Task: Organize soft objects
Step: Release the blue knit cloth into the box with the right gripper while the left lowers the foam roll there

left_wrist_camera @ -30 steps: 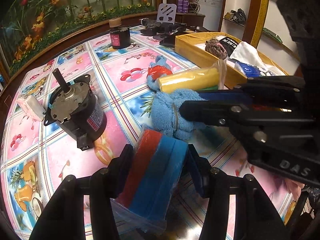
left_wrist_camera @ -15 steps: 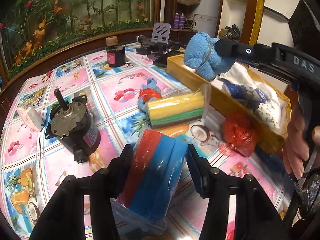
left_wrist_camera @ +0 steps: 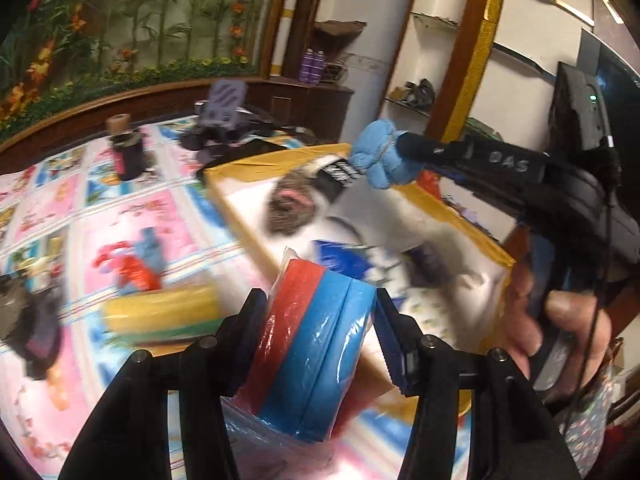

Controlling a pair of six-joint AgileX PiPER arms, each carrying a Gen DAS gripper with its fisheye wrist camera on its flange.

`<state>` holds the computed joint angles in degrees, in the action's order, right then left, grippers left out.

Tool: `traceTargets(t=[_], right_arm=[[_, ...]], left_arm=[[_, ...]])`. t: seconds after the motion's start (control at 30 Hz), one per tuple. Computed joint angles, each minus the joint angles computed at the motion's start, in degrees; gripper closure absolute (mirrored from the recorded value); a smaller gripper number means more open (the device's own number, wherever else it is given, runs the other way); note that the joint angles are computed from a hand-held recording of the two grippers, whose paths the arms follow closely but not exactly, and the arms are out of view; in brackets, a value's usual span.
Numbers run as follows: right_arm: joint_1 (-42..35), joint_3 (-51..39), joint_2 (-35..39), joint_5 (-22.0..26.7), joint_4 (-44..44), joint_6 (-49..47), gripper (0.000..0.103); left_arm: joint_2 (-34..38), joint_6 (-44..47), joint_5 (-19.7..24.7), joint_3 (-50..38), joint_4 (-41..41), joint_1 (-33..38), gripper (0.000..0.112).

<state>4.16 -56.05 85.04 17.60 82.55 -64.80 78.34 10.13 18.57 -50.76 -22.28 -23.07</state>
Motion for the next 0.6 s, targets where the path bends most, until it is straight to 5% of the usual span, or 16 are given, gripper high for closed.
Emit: traceTargets(t=[0.27, 0.5, 0.6], right_arm=[[-9.94, -5.06, 5.0, 7.01, -19.65, 21.28, 0.09], [-9.66, -4.78, 4.72, 4.74, -27.7, 29.06, 0.086], [-9.16, -4.47, 4.31, 2.65, -29.56, 31.94, 0.077]], left_arm=[[9.83, -17.04, -1.39, -8.29, 13.89, -11.25, 0.059], [11.77, -29.83, -2.37, -8.46, 27.42, -15.48, 0.058], [11.04, -29.6, -3.38, -7.6, 27.16, -15.57, 0.042]])
